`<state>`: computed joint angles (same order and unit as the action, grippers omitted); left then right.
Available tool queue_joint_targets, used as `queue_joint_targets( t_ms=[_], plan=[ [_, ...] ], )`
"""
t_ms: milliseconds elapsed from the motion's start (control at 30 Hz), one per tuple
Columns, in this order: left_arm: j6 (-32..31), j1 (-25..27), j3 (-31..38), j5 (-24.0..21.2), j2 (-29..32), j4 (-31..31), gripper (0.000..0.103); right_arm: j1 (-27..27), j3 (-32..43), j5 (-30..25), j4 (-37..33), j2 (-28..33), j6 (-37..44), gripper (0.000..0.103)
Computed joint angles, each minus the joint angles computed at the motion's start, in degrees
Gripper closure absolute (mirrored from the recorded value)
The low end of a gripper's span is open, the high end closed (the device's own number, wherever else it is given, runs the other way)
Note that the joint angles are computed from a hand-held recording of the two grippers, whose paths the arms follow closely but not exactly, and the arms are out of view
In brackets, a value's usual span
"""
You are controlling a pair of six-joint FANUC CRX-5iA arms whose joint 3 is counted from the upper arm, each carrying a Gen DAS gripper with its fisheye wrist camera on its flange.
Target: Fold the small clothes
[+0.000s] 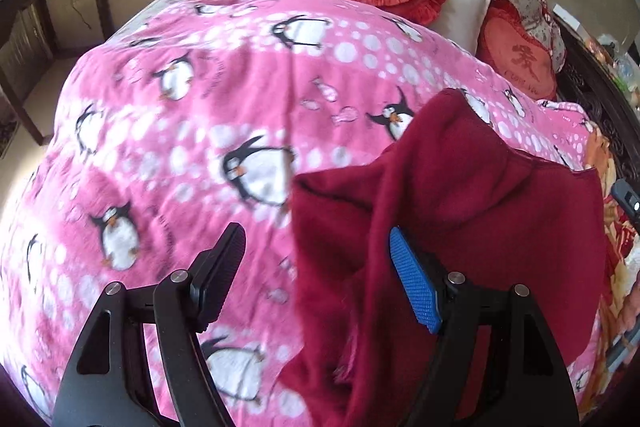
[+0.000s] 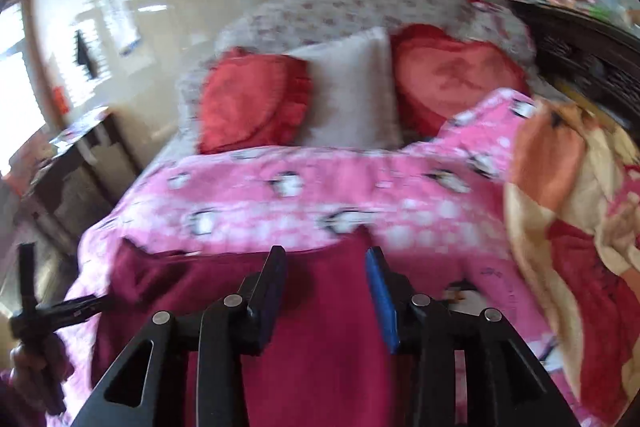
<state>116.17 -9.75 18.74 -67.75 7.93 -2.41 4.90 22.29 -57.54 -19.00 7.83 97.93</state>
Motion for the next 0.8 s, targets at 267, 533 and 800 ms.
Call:
queue_joint_targets(
  t_ms=[267, 533, 800],
  plan=[
    [-3.3, 1.1, -13.4, 3.9, -9.1, 7.2, 0.028, 11.4, 4.4, -9.4, -6.0, 4.1, 10.5, 0.066],
    [-0.9, -2.8, -13.3, 0.9, -8.2, 3.3, 0.028, 18.5, 12.3, -10.2, -2.4, 13.7, 3.7, 0.066],
    [-0.6, -2.3, -13.2, 0.7, -7.8, 3.5, 0.028, 19.0, 14.6, -10.8, -1.5, 15.5, -0.7, 0.066]
  ],
)
